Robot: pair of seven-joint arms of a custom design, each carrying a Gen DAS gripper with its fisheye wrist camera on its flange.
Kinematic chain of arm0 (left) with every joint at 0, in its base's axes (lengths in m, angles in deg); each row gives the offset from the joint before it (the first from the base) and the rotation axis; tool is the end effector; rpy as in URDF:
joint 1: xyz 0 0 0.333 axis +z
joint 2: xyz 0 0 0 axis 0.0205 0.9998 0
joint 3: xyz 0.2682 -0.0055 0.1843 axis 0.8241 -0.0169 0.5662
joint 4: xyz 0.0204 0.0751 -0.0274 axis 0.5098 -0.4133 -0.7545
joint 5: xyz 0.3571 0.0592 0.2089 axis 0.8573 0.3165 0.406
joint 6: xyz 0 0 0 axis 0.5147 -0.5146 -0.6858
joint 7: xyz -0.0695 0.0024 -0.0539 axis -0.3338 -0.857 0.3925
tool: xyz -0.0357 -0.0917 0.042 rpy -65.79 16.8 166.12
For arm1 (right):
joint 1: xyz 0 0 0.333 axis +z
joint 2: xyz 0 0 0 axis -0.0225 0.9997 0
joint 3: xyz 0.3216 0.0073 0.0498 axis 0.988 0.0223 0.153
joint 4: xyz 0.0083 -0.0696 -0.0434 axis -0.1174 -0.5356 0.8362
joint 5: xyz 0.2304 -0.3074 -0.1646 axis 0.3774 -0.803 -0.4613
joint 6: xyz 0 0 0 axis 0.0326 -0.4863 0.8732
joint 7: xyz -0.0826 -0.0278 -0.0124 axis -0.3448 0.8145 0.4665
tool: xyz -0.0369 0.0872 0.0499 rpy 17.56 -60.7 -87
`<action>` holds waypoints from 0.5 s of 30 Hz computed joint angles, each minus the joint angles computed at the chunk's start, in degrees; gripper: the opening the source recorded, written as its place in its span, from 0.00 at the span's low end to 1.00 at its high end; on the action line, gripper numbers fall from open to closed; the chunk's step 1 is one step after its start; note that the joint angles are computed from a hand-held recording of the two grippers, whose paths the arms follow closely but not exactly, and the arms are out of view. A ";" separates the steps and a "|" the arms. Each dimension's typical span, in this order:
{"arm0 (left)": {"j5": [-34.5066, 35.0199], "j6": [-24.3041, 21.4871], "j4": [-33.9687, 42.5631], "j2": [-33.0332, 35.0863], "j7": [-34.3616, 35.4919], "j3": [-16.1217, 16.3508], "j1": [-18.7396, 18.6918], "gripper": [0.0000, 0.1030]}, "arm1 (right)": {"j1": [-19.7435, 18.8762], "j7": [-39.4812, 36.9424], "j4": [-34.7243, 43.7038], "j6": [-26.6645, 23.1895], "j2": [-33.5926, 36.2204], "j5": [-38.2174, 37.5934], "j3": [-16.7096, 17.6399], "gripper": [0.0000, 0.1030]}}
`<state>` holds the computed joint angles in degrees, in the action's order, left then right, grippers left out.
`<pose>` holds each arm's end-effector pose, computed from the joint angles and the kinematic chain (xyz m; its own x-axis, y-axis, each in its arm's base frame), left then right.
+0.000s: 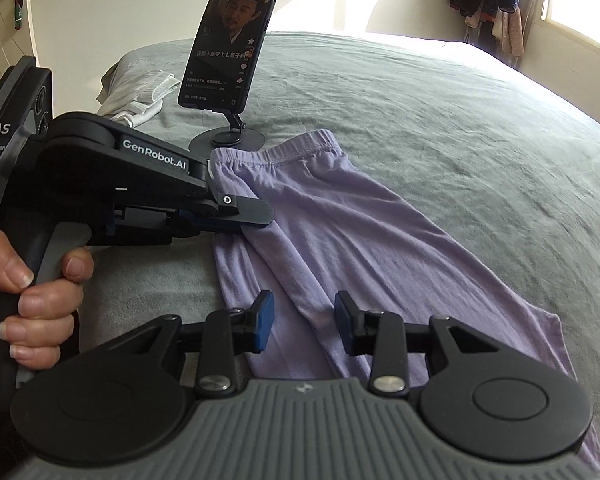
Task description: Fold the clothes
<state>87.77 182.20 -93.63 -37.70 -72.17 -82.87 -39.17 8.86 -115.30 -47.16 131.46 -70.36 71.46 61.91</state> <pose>0.3915 -0.4848 0.3099 0.5516 -0.3394 0.7619 0.0583 -0.8956 -0.4411 0.5733 0.1694 0.3288 0.9978 -0.0612 0.0236 -0.0245 -0.6818 -0.7312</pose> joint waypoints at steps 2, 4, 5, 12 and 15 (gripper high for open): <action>0.48 1.43 -0.34 -0.32 0.31 0.01 0.29 0.02 | -0.32 -0.97 -0.60 0.28 -0.34 1.16 -0.12 0.37; 1.30 2.40 -1.09 -0.97 -0.36 0.01 0.45 0.01 | -0.76 -2.24 -1.39 0.57 -0.78 2.76 -0.30 0.37; 1.85 2.76 -1.50 -1.33 -1.12 -0.03 0.48 0.01 | -0.99 -2.95 -1.85 0.69 -1.05 3.62 -0.41 0.37; 10.76 2.73 -6.11 -4.00 -14.05 -0.59 0.01 0.01 | -1.37 -12.39 -6.64 4.07 -4.22 9.91 -0.78 0.37; 14.48 0.66 -7.82 -4.43 -20.88 -1.17 -0.14 0.01 | -0.50 -18.28 -9.08 6.58 -5.93 14.24 -0.43 0.37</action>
